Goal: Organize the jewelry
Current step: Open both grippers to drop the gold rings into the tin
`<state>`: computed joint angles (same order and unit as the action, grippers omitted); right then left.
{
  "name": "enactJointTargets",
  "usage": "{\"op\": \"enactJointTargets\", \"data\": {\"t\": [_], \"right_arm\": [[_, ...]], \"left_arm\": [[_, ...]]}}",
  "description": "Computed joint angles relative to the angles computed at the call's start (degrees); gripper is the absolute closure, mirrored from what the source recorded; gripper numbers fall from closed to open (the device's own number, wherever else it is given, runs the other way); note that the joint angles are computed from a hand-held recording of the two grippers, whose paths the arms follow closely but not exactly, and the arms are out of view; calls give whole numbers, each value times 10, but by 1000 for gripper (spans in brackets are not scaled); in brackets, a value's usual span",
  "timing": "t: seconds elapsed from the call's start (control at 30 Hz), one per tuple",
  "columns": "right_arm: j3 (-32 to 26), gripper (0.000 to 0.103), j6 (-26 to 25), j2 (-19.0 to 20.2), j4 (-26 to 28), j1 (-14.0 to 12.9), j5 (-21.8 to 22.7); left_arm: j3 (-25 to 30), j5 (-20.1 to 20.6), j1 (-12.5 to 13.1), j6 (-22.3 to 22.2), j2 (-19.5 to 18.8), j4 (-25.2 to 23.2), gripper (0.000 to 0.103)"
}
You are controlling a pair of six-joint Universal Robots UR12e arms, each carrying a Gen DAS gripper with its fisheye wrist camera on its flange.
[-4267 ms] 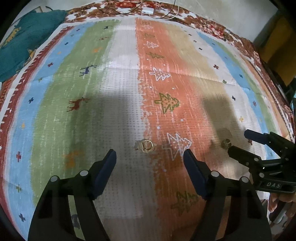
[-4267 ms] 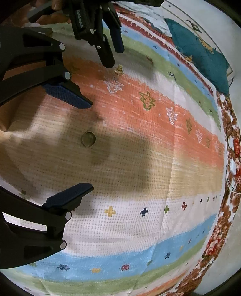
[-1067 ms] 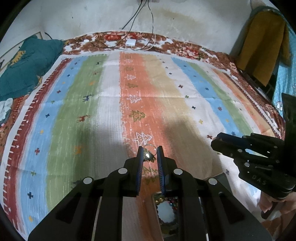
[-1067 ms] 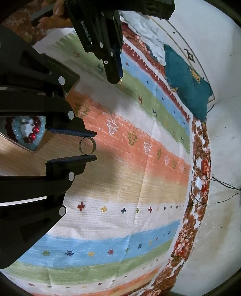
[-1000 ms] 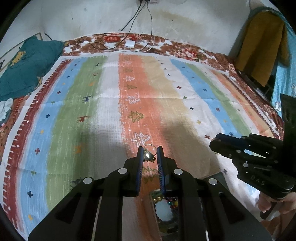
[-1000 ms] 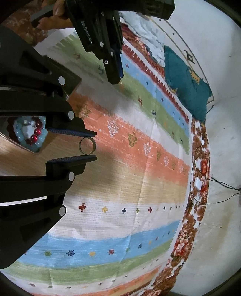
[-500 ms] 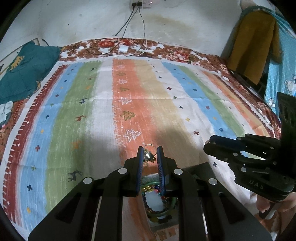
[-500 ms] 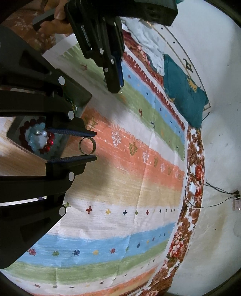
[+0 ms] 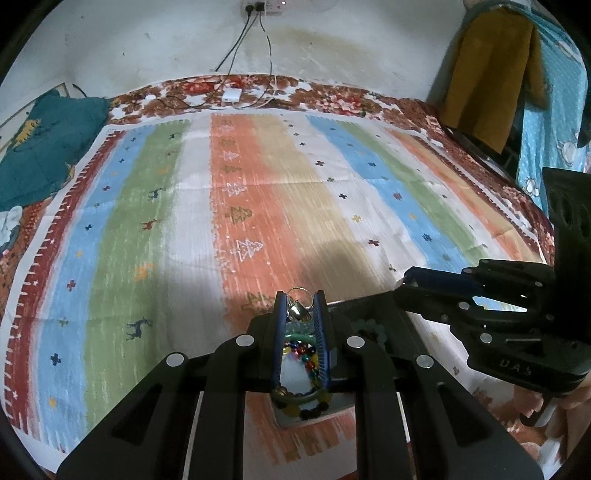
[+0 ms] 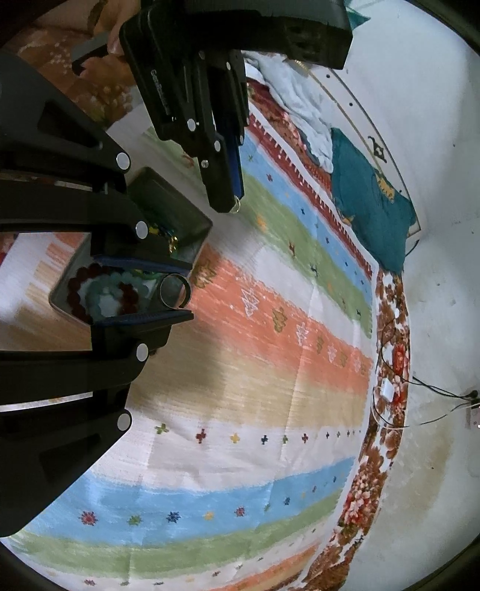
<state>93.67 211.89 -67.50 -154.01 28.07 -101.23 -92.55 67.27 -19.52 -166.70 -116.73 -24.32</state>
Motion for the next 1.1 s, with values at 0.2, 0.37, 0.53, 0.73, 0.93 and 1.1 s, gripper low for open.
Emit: {"op": "enactJointTargets", "data": {"t": [0.2,0.37,0.53,0.73,0.93,1.1], "right_arm": [[4,82,-2,-1,-2,-1,17],[9,78,-1,-4,-7,0,24],[20,55,13,-12,-16,2,20],[27,46,17,-18,-12,7,3],[43,30,23,-29,-27,14,-21],[56,21,32,-38,-33,19,-29]], "left_arm": [[-3,5,-2,7,2,-17,88],[-3,8,-2,10,3,-37,82],[-10,12,1,-4,7,-28,67],[-21,11,7,-13,14,-19,58],[-35,9,12,-13,22,-12,42],[-51,10,12,10,31,6,27]]}}
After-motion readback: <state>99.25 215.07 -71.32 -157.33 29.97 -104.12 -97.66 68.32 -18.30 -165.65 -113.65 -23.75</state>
